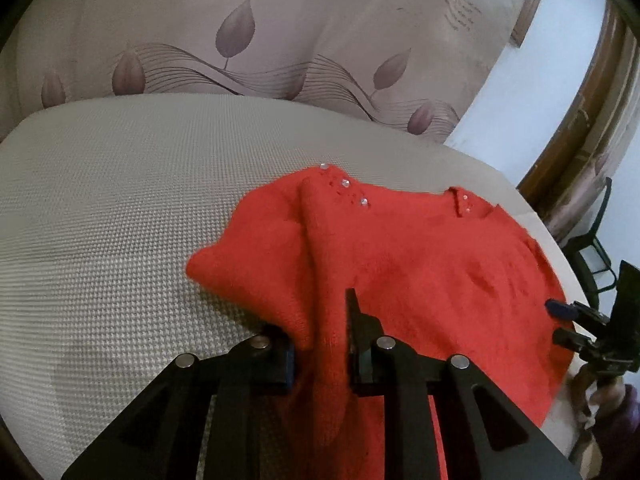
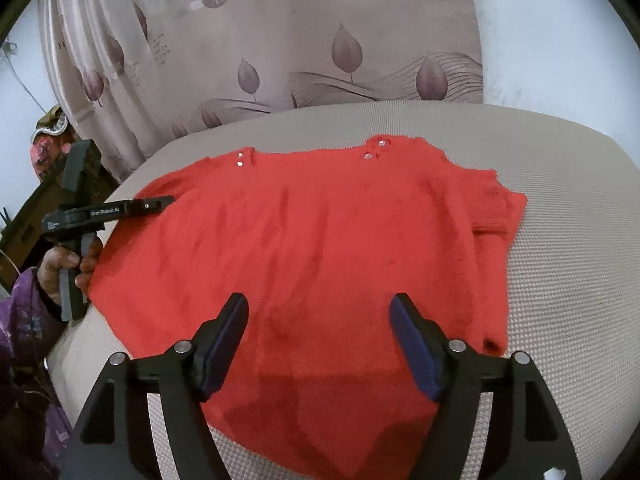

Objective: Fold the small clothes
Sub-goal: 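Grasp the red sweater hem with the left gripper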

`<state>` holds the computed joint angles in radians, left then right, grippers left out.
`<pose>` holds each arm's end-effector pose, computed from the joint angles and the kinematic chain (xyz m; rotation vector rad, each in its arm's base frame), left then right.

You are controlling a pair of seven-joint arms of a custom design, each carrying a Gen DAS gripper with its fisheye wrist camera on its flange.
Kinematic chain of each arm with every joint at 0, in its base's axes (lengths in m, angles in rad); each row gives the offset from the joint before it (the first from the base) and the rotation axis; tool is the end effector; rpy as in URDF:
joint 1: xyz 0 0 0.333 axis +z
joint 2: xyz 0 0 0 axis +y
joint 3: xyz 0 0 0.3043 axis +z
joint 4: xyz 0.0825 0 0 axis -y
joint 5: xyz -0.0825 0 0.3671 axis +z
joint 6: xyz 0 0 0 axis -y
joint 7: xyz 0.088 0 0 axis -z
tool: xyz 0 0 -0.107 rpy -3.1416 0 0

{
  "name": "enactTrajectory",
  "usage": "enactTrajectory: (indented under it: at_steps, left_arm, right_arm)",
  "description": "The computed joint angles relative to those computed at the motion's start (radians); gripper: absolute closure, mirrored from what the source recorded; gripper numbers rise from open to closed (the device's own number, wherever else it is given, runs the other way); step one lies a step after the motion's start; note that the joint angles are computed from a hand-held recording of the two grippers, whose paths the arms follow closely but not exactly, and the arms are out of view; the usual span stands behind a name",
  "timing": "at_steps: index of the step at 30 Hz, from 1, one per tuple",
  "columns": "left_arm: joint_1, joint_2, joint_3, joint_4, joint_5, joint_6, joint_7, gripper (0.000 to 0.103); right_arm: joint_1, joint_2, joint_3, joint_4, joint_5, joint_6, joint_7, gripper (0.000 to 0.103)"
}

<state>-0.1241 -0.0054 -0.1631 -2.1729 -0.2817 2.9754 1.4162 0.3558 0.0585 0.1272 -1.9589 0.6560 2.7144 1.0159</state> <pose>0.5497 -0.1425 0.4871 -1.9841 1.7501 -1.0637 0.5420 0.2579 0.5157 -2.0271 1.1632 -0.2043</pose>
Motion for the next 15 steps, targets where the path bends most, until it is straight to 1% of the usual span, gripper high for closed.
enactTrajectory:
  at_steps: [2,4,7,11,15]
  left_arm:
    - [0.003,0.001,0.001,-0.002,0.067,0.001,-0.055,0.084]
    - [0.008,0.001,0.002,-0.002,0.179,-0.003,-0.144,0.084]
    - [0.013,0.001,0.003,0.002,0.304,-0.011,-0.243,0.084]
    - [0.016,0.001,0.004,0.009,0.374,-0.026,-0.294,0.084]
    - [0.019,0.003,0.004,0.02,0.47,-0.046,-0.366,0.084]
  right_arm:
    - [0.003,0.003,-0.001,0.001,-0.023,0.004,0.012,0.028]
    - [0.007,0.006,-0.001,0.002,-0.061,0.005,0.035,0.025]
    - [0.009,0.015,-0.002,0.011,-0.097,0.0,0.051,0.022]
    - [0.009,0.018,-0.001,0.013,-0.121,-0.003,0.063,0.019]
    - [0.01,0.012,0.001,0.005,-0.129,0.0,0.069,0.017]
